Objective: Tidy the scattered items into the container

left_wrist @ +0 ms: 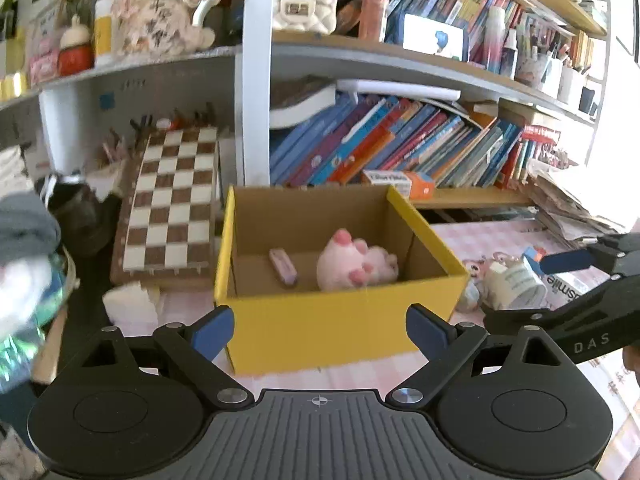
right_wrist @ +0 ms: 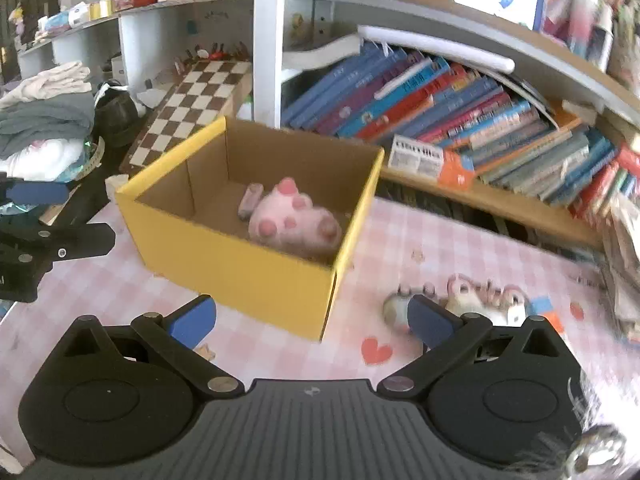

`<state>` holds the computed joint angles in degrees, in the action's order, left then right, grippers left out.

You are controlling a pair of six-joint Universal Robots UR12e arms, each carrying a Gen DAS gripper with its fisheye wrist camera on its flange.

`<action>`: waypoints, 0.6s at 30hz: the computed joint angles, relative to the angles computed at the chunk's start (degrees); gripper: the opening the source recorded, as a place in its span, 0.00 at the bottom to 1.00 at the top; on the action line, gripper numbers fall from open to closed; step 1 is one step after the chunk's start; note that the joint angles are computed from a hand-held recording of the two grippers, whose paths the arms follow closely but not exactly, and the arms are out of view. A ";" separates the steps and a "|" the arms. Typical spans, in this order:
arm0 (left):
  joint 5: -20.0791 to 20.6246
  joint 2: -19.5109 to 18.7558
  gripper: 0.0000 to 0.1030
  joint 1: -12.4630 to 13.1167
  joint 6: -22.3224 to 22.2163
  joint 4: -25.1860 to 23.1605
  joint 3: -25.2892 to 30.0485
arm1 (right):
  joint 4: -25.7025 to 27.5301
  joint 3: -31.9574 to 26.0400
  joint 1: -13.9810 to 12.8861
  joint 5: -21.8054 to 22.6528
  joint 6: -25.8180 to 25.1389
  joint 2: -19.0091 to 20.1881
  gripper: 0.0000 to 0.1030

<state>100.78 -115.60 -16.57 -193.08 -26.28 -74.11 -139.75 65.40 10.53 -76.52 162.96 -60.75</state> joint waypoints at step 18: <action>-0.84 1.77 0.92 -1.40 -0.40 -1.11 -3.88 | -3.24 11.35 -0.13 -3.76 8.22 -5.73 1.00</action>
<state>99.94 -113.83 -17.96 -193.47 -27.39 -77.99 -142.99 76.76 10.39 -80.28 171.17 -66.48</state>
